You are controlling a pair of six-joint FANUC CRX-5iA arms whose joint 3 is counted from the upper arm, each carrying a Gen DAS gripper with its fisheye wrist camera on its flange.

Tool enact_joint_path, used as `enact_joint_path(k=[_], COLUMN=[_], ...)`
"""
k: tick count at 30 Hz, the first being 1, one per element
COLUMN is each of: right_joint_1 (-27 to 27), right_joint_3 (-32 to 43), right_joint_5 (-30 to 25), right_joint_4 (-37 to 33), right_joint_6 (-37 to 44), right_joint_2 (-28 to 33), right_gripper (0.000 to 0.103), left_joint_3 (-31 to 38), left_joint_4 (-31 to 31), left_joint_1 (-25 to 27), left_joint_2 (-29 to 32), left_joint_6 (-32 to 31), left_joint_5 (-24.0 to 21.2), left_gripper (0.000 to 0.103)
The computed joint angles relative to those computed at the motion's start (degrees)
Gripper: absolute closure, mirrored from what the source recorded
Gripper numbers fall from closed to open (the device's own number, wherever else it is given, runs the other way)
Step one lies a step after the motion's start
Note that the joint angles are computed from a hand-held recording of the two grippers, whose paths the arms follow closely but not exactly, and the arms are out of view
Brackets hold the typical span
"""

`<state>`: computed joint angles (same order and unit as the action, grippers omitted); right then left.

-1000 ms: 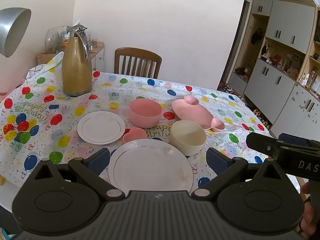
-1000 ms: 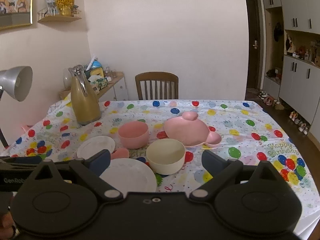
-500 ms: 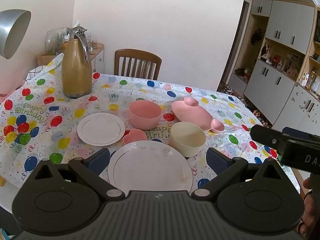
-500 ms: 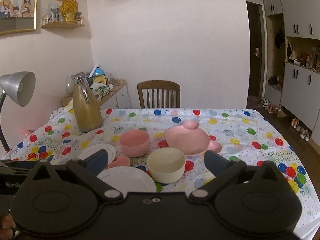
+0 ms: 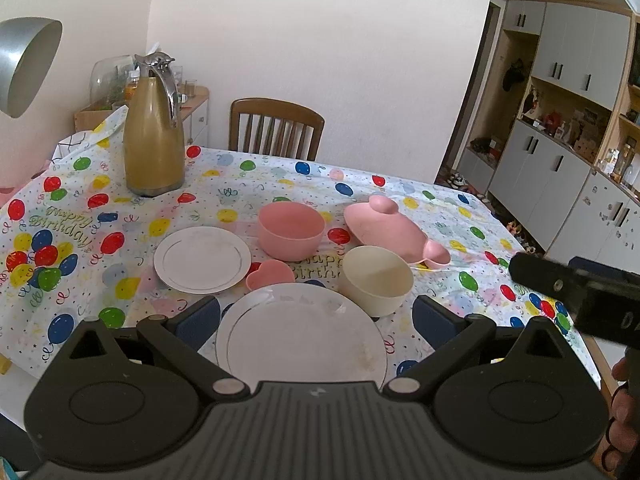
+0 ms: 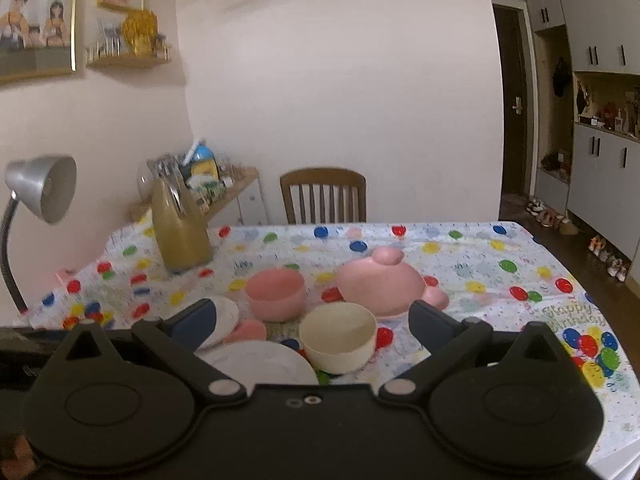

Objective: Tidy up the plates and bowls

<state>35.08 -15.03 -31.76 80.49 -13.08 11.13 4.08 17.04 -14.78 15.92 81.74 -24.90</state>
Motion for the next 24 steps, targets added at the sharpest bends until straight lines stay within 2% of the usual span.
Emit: enact_joint_path(k=[3, 7, 12, 16, 18, 20, 24], right_joint_1=[1.39, 1.62, 0.60, -0.06, -0.57, -0.93, -1.82], right_joint_3=[1.90, 3.37, 6.02, 10.91, 14.10, 19.07, 25.67], right_joint_5=[-1.56, -0.72, 0.28, -1.30, -1.56, -3.83, -5.75], right_joint_4=[-4.88, -7.31, -13.10, -24.74, -32.92, -42.61, -54.75], right_joint_6=[5.80, 9.79, 15.73, 26.21, 33.32, 41.49, 51.76], right_joint_2=[1.07, 2.21, 4.97, 8.85, 10.98, 13.74, 17.80], right_gripper=[0.000, 0.000, 0.002, 0.010, 0.020, 0.022, 0.029], left_joint_3=[0.11, 1.32, 6.32, 11.06, 13.43, 15.63, 20.48], left_joint_4=[0.09, 0.80, -2.68, -6.87, -8.74, -11.24, -16.08], left_joint_1=[0.06, 0.50, 1.55, 1.77, 1.91, 1.97, 2.20], left_joint_2=[0.15, 1.46, 5.33, 9.56, 11.70, 13.62, 17.46], left_joint_6=[-0.11, -0.88, 3.95, 7.38, 9.58, 12.22, 16.79], left_joint_5=[-0.07, -1.20, -6.11, -10.43, -12.59, -13.92, -16.87], left_gripper=[0.000, 0.000, 0.000, 0.000, 0.000, 0.000, 0.001])
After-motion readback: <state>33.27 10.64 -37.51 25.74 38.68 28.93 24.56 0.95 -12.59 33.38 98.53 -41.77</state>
